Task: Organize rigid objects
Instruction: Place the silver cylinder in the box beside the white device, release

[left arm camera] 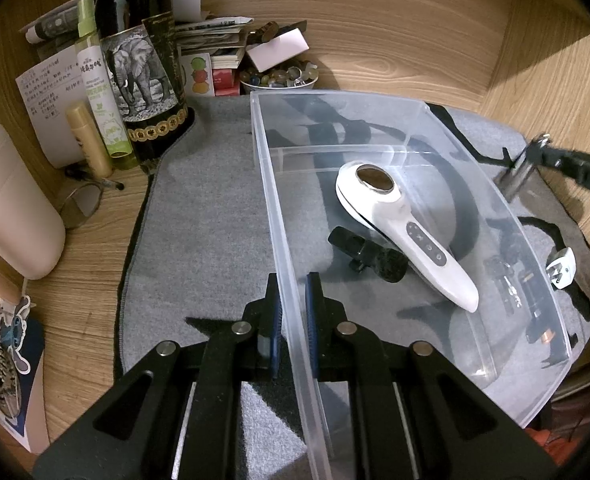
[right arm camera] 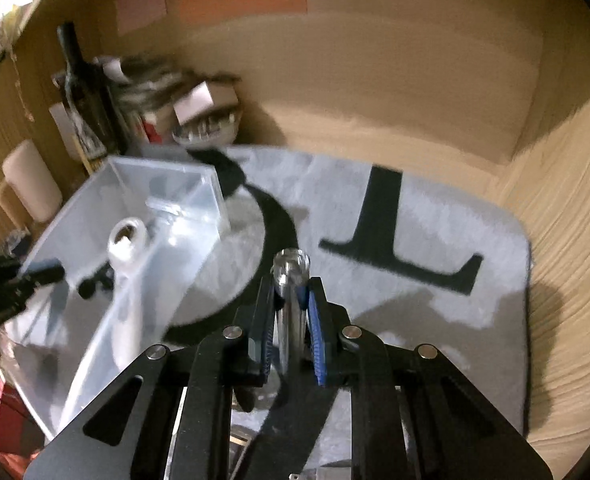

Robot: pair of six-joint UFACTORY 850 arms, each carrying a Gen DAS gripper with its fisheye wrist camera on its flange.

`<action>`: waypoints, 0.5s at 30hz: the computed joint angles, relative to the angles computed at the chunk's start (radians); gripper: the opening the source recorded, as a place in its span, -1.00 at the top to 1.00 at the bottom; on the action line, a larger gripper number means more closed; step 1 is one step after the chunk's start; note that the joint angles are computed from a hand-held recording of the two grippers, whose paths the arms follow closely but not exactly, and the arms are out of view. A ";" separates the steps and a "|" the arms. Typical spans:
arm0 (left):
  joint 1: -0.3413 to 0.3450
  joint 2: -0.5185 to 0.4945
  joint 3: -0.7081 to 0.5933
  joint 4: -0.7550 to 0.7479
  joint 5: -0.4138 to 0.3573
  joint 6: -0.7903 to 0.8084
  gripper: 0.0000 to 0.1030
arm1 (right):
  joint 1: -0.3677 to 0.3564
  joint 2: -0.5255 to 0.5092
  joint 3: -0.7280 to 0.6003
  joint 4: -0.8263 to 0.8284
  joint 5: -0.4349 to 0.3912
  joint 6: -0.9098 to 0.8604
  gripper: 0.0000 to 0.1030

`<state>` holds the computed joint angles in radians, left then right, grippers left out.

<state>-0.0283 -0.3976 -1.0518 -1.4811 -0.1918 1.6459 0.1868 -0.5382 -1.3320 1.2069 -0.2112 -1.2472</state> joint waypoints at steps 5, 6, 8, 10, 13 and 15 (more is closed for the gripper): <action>-0.002 -0.001 -0.001 -0.003 0.003 0.001 0.79 | 0.008 0.032 0.015 0.223 -0.002 -0.223 0.72; -0.002 -0.001 -0.002 0.000 0.003 -0.002 0.79 | 0.010 0.038 0.018 0.262 -0.005 -0.263 0.72; -0.002 -0.002 -0.003 0.006 0.003 -0.007 0.79 | 0.013 0.048 0.021 0.319 -0.016 -0.320 0.72; -0.003 -0.001 -0.001 0.000 0.004 -0.003 0.79 | 0.018 0.059 0.024 0.370 -0.034 -0.372 0.72; -0.003 -0.001 -0.002 -0.003 0.004 0.002 0.79 | 0.027 0.076 0.035 0.436 -0.057 -0.449 0.72; -0.003 -0.001 -0.001 -0.005 0.005 0.002 0.79 | 0.037 0.086 0.041 0.456 -0.075 -0.482 0.72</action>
<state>-0.0315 -0.3981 -1.0530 -1.4858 -0.1872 1.6476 0.2235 -0.4520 -1.2914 1.6629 -0.2860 -1.7288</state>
